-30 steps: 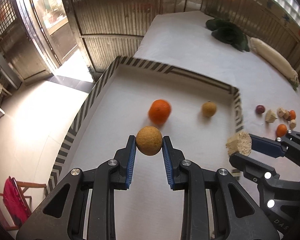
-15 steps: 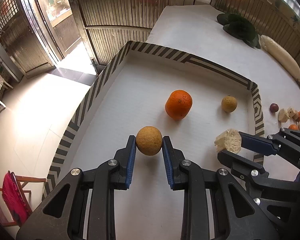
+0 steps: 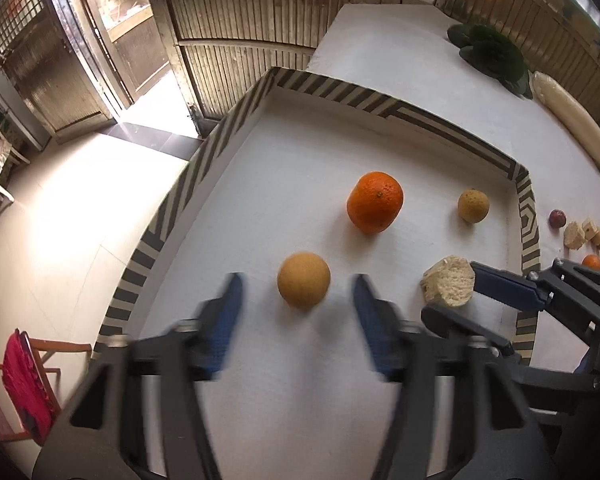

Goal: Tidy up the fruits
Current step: 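Open both tools to drop the tan fruit and bun slice into the box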

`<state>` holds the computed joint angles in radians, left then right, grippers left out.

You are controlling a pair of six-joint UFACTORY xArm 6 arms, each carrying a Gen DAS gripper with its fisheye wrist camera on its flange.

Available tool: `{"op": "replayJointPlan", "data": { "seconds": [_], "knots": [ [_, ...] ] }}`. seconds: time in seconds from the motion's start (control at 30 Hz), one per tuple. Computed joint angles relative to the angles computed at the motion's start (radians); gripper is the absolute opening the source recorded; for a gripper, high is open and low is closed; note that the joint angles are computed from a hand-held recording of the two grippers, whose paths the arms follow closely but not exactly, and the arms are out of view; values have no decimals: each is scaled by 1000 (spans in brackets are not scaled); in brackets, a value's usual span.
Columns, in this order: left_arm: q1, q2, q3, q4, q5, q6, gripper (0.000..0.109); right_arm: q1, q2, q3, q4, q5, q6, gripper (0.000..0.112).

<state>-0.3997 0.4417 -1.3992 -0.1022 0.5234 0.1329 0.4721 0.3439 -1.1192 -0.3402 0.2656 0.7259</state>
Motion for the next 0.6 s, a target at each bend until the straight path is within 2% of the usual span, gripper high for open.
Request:
{"op": "replayJointPlan", "data": {
  "seconds": [0.17, 0.33, 0.6],
  "knots": [
    [5, -25, 24, -5, -5, -5, 67, -4, -51, 49, -62, -21, 79, 38],
    [-4, -71, 66, -1, -33, -13, 67, -15, -134, 122, -199, -36, 229, 39],
    [-60, -125, 98, -22, -58, 8, 67, -36, -289, 255, -403, -4, 452, 42]
  ]
}}
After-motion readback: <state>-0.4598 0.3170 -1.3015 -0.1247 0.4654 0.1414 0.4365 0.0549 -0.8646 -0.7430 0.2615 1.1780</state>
